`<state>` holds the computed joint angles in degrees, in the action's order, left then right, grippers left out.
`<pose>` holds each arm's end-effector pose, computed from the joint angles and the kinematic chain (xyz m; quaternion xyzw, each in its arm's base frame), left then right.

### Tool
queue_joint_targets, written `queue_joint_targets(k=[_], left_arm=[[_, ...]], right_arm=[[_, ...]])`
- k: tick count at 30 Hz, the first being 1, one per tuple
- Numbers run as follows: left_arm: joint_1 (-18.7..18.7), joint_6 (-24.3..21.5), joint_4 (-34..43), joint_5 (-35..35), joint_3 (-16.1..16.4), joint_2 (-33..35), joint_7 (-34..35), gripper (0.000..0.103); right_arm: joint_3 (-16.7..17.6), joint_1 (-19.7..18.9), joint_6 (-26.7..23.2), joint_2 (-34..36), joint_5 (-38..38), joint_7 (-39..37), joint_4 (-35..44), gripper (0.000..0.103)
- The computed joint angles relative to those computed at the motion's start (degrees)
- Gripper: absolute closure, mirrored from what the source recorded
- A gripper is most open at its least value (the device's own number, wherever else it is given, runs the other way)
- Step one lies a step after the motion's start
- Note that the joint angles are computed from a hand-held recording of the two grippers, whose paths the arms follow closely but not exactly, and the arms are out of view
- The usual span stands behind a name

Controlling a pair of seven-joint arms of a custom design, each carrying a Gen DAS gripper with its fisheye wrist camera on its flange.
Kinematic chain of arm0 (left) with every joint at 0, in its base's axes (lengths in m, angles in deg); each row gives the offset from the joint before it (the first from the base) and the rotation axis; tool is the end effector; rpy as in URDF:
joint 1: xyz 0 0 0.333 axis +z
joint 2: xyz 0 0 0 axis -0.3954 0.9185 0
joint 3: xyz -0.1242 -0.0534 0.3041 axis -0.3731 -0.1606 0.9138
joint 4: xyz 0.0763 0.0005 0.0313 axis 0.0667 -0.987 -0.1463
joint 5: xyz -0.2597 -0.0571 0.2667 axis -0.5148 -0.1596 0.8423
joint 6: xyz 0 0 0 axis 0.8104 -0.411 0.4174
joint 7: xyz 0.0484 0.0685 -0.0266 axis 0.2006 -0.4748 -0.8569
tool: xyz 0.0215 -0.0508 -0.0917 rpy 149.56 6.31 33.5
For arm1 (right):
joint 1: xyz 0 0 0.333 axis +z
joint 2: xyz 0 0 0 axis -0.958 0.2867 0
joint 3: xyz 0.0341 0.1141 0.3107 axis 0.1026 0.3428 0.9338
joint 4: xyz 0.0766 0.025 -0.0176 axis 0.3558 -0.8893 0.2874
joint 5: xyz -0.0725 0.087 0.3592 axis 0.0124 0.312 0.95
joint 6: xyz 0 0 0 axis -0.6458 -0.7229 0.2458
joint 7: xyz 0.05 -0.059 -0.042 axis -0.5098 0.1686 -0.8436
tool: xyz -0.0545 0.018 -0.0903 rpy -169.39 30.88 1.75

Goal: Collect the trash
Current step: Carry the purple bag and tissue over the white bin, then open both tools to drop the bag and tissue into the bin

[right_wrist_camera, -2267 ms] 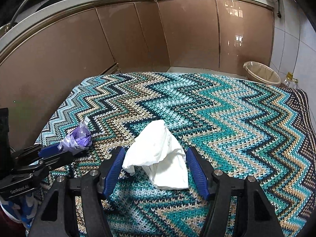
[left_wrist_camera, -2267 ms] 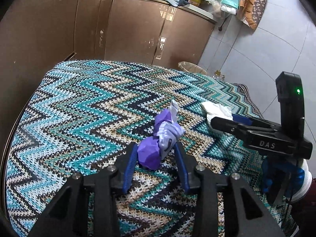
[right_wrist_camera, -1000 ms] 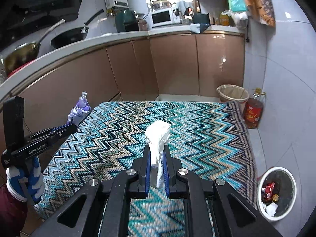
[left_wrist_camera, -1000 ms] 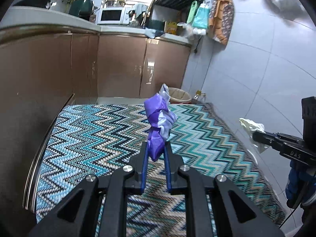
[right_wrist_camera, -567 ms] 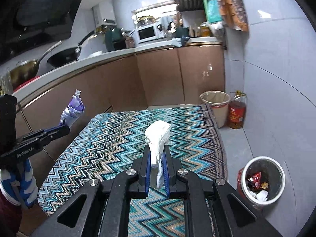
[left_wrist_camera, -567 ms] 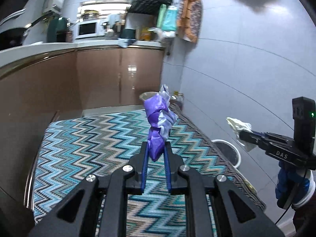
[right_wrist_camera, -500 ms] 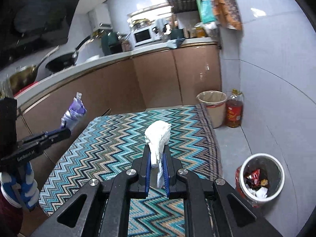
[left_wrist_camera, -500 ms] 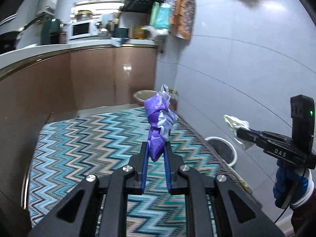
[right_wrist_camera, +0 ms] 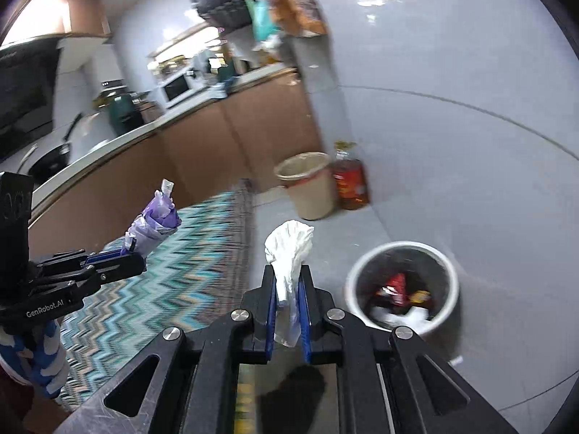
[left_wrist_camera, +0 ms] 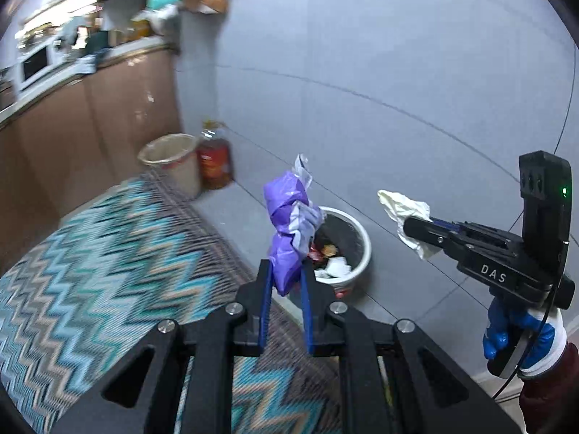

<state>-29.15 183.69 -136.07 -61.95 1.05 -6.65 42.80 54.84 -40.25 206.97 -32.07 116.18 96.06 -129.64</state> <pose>0.3647 -0.2234 0.6748 -0.6141 0.6855 -0.3052 0.2446 0.4522 0.2527 0.5904 -0.7326 0.4658 -0.0856 0.4889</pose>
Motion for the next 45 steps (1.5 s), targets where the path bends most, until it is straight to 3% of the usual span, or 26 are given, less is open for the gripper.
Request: queue_joint_targets(k=[4, 8, 16, 22, 27, 31, 41, 45], left_arm=[[-0.80, 1.49, 6.65, 1.06, -1.47, 12.59, 0.17, 0.089], [-3.07, 0.83, 13.51, 4.55, -0.57, 23.24, 0.16, 0.089], [-8.19, -2.43, 26.69, 6.61, 4.73, 39.15, 1.09, 0.089], [-11.41, -4.25, 34.86, 5.09, 8.42, 46.73, 3.92, 0.085], [-12.48, -4.88, 38.71, 2.85, 9.85, 50.93, 5.42, 0.076], [-12.19, -3.26, 38.36, 0.08, 10.28, 51.60, 5.69, 0.060], [-13.08, -0.09, 33.96, 1.43, 11.56, 46.97, 2.04, 0.060], [-13.33, 1.99, 30.55, 4.00, 11.32, 42.99, -1.50, 0.060]], right_arm=[[-1.48, -3.11, -2.14, 3.74, 0.66, 0.52, 1.10, 0.092], [-0.65, -7.24, -3.57, 9.62, 1.96, 0.89, 4.03, 0.091], [3.11, -14.19, -4.66, 20.47, 0.73, 3.45, 12.31, 0.090], [5.36, -16.96, -4.42, 27.07, -6.51, 9.15, 18.53, 0.085], [6.50, -18.25, -3.82, 30.12, -13.03, 14.72, 21.08, 0.068], [7.67, -19.37, -3.71, 30.85, -17.69, 18.39, 21.85, 0.065], [12.64, -24.05, -0.29, 26.21, -21.92, 22.01, 16.34, 0.058], [11.82, -23.50, 0.73, 22.14, -22.57, 23.10, 12.58, 0.055]])
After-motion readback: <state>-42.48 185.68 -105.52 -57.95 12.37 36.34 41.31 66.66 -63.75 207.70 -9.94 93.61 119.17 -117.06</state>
